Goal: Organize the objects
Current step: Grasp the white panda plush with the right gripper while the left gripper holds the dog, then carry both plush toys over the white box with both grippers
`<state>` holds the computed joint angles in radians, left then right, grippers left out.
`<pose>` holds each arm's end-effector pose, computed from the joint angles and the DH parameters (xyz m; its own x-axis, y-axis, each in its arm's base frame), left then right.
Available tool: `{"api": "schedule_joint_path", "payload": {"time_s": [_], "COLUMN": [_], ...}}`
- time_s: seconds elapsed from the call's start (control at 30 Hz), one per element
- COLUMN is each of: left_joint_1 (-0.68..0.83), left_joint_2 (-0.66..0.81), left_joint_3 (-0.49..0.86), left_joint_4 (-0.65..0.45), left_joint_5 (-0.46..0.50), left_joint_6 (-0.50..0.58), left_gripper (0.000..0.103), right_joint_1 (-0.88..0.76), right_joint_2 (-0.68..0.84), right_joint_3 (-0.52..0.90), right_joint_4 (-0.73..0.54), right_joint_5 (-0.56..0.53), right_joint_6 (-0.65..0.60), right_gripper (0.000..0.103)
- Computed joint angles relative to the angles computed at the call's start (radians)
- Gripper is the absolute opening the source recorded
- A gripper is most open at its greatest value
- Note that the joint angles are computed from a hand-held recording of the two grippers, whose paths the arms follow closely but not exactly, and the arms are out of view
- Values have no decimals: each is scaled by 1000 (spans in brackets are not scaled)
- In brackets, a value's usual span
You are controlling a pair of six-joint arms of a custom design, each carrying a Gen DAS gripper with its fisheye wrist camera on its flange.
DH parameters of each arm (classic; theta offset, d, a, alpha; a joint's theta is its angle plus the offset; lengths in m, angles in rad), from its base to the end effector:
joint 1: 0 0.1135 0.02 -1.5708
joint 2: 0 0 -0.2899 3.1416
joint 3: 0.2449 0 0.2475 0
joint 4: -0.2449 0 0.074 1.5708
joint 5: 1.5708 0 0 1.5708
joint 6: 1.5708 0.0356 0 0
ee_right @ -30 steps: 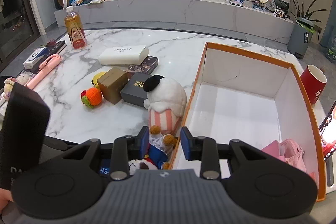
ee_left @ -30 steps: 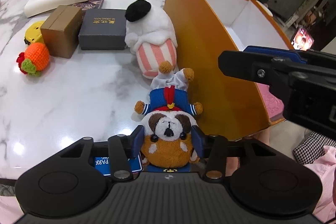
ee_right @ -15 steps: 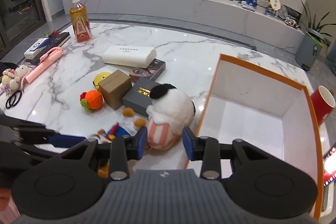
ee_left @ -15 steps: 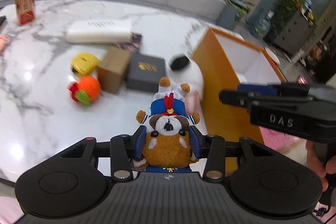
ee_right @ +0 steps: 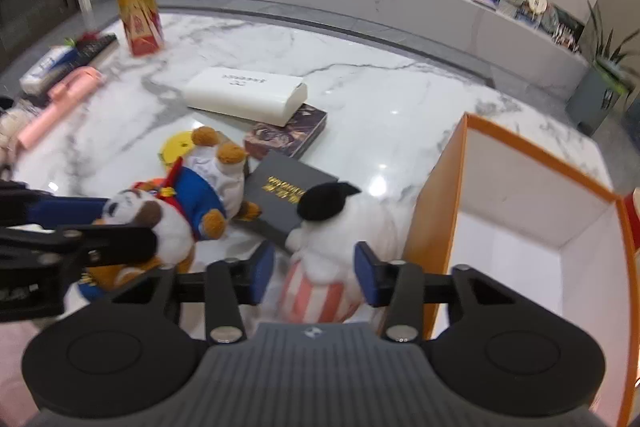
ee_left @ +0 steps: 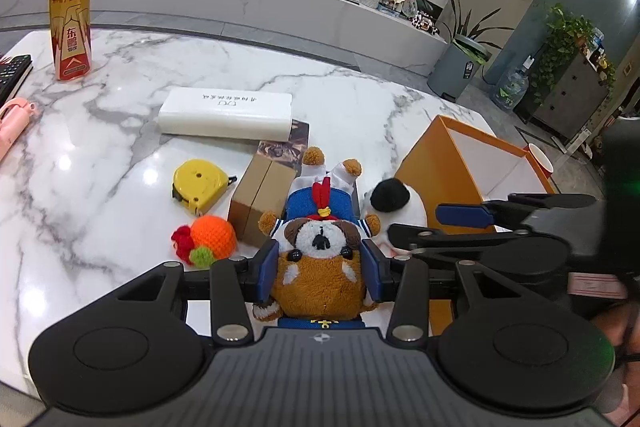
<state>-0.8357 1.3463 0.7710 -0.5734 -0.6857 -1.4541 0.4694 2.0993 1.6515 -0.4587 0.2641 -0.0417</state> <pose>0.1718 -0.1564 0.2232 -0.4687 -0.6279 -0.6214 -0.5610 0.7549 -0.3396 0.4282 0.2068 0.2287 -0.6894 -0.3948 -0.6074 -0.3221 0.9181 -0.2311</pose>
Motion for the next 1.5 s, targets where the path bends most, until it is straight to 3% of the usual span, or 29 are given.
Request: {"api": "schedule_joint_path", "payload": {"time_s": [0.17,0.5,0.7,0.93,1.17,1.3,1.5], "left_joint_1": [42,63,32,-23,-111,-136,-107], "left_joint_2": [-22,-20,-14,-11,25,63,148], "left_joint_3": [-37,-43,-19,38,157,255,383], "left_joint_4": [63,80,31,-61,-167,-187,-54], "left_joint_5": [7,20,7,-37,-120,-158,-129], "left_joint_6": [46,73,28,-31,-86,-28,187], "left_gripper": [50,50,50,50,50,50,50], "right_joint_1": [9,-4,3,2,-27,-60,-172], "right_joint_2": [88,206,179,49,-176,-329,-494], "right_joint_3": [96,237,204,59,-110,-214,-247], "right_joint_4": [-14,-97,-66,5,41,67,-27], "right_joint_5": [59,104,127,53,-101,-156,-273], "right_joint_6": [-43,-103,-93,-79,-27,-20,-7], "right_gripper": [66,70,48,46,46,46,46]}}
